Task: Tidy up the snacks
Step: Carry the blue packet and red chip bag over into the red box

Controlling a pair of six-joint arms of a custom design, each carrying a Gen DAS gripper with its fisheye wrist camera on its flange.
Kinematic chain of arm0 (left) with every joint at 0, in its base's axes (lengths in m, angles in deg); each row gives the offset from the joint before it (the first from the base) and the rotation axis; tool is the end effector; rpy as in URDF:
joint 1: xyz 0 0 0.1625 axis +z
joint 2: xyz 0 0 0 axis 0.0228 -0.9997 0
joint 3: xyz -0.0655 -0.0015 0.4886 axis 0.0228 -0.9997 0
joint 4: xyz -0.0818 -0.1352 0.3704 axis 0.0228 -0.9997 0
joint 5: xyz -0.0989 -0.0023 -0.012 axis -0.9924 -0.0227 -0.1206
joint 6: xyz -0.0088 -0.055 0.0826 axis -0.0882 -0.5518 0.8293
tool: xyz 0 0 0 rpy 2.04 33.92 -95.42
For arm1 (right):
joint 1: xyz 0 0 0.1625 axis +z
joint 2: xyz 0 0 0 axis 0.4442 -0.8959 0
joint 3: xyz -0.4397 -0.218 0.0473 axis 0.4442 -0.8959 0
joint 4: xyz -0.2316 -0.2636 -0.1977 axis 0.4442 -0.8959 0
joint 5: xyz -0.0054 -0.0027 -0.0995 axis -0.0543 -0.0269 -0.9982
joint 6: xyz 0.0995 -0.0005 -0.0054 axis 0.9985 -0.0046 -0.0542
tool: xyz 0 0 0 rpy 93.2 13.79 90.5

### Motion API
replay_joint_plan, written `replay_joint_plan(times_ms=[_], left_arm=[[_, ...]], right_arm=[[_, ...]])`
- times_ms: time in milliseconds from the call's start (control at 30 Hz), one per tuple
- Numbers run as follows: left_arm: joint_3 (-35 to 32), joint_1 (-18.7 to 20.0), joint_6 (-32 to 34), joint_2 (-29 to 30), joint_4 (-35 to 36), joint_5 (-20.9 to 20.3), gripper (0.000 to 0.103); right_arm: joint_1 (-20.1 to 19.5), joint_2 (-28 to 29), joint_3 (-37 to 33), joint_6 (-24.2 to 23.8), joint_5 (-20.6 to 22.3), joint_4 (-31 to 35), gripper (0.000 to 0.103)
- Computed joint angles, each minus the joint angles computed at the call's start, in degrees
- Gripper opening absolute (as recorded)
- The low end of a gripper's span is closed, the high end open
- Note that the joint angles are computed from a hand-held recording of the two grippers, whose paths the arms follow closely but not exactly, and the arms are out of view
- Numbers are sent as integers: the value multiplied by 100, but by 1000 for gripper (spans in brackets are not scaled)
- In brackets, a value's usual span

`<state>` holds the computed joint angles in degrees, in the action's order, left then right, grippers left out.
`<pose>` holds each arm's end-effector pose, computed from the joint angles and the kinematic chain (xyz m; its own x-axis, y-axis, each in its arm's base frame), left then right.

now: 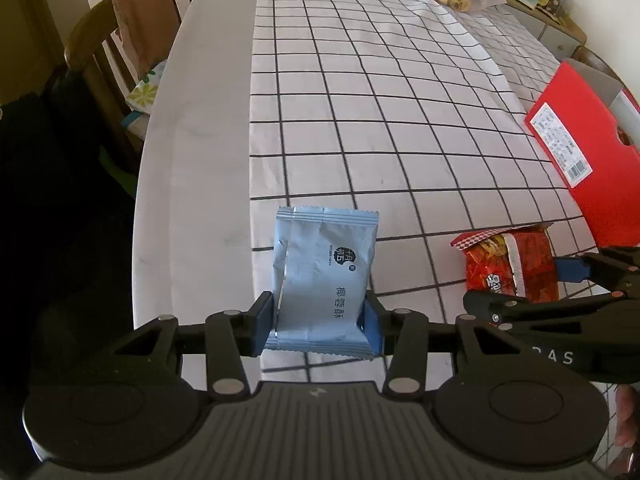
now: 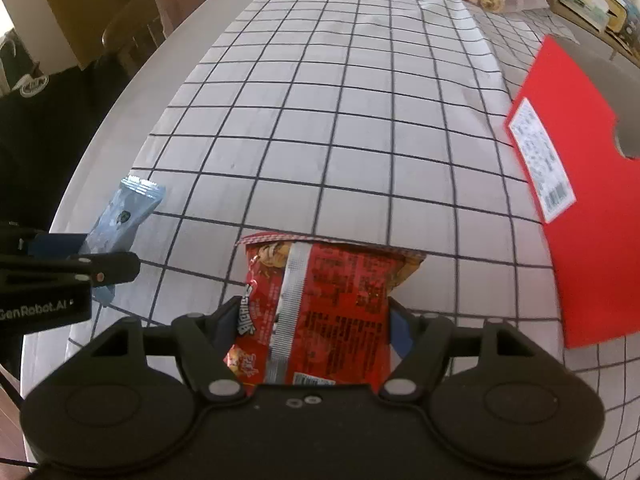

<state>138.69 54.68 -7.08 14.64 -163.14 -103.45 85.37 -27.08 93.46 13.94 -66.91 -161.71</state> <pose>-0.0458 -0.4281 0.1821 -0.7565 0.1283 -0.6413 0.3584 0.9015 -0.2425 0.2397 -0.4152 -0.0084 -0.7554 -0.1634 0.6346 -0.3440 0.9231 -0.1718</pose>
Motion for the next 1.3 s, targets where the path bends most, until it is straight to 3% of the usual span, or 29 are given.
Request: replay_joint_plan(times_ms=[333, 667, 933, 1300], left_arm=[[57, -653, -763, -166, 538, 48, 45], [-127, -1357, -1199, -141, 886, 47, 45], [-413, -1866, -1236, 231, 848, 22, 45], [-1041, -2318, -1208, 1039, 653, -23, 45]], right_arm=[[-3, -621, 512, -119, 338, -488, 72], [-102, -1511, 972, -550, 639, -821, 71], [-326, -2309, 1236, -838, 737, -899, 71], [-909, -3309, 1316, -1651, 941, -722, 71]])
